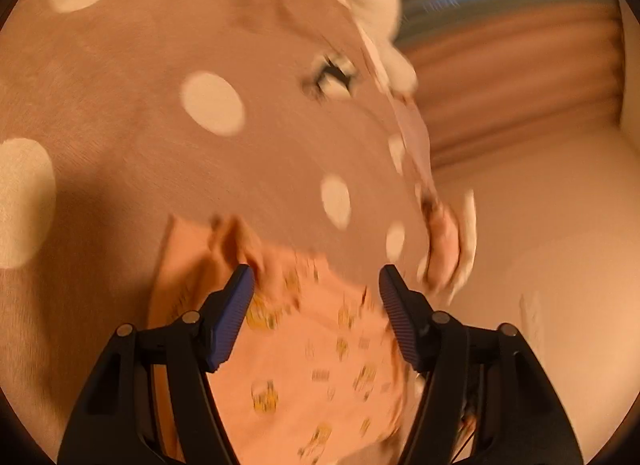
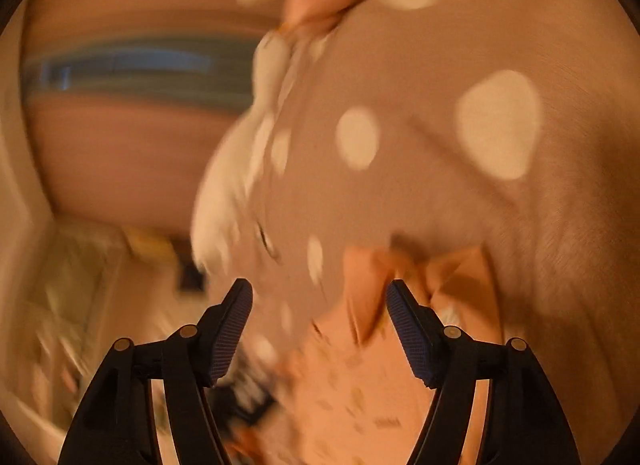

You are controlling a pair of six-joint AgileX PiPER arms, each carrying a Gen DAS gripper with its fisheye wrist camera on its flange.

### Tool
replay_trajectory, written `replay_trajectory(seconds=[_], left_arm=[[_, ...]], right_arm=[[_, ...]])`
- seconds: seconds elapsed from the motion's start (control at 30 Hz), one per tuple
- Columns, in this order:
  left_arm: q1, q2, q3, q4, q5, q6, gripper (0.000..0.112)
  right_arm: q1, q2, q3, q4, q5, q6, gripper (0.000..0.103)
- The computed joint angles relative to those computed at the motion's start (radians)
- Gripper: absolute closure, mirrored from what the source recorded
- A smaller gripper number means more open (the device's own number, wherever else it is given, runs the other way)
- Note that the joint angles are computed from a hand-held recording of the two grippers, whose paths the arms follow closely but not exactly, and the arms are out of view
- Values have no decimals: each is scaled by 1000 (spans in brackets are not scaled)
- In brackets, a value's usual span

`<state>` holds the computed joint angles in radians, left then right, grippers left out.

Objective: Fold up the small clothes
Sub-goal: 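Lay the hem down on the nightgown and open both tools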

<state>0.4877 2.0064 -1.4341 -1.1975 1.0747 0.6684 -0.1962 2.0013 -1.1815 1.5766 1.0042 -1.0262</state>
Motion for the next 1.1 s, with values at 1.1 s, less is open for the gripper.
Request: replay_trajectory(seconds=[1.1], left_arm=[[138,-86,144,32,104,181,46]], right_arm=[[2,-109,141,-65,-38,-180,41]])
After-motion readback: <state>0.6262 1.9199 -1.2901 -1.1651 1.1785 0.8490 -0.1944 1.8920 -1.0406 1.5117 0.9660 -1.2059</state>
